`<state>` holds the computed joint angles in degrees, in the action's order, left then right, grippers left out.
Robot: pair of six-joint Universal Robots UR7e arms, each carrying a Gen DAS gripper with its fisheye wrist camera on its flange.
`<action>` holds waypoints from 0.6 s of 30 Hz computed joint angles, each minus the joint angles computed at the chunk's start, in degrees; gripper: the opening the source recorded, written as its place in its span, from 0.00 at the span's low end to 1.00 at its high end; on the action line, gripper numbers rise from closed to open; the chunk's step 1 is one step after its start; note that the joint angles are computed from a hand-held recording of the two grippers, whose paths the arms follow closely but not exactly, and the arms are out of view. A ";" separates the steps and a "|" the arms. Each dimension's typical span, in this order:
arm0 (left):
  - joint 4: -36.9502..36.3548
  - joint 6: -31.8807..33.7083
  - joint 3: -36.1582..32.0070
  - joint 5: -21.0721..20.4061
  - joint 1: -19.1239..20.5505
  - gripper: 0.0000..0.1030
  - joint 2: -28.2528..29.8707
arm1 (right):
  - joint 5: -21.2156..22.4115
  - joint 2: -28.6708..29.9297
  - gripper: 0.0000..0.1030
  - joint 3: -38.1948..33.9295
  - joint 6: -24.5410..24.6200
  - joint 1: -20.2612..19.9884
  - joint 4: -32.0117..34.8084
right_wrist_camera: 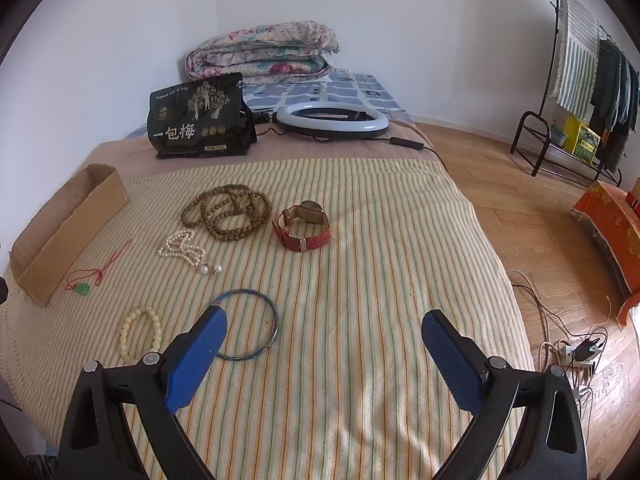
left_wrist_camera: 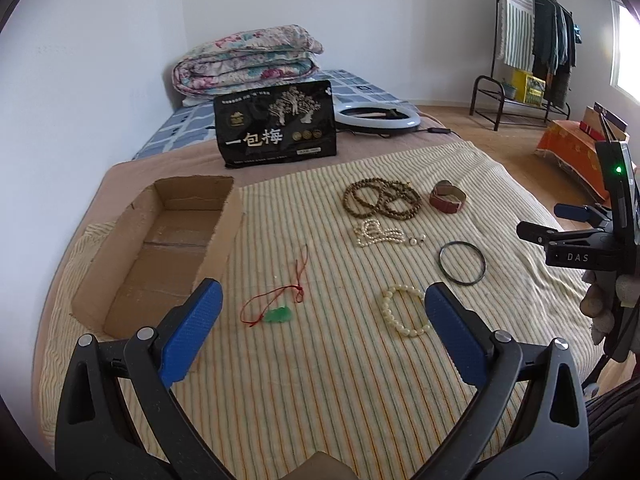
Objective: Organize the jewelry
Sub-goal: 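Reach the left tool to the cream bead bracelet while the right tool reaches the bangle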
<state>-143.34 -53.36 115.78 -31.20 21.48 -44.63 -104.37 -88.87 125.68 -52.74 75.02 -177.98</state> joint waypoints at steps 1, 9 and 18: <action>-0.79 1.20 -0.47 -0.54 0.51 0.95 0.80 | 0.35 0.23 0.96 -0.11 -0.19 -0.24 0.38; -9.20 10.89 -2.70 -7.52 4.84 0.76 5.80 | 0.90 2.86 0.96 -0.46 -2.80 -0.80 2.29; -10.33 15.01 -6.28 -12.76 9.19 0.50 9.92 | -0.01 5.87 0.96 -0.71 -5.45 -0.62 3.51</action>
<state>-153.66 -38.35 109.50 -43.96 30.67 -34.71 -104.38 -83.00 124.96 -58.19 74.40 -174.47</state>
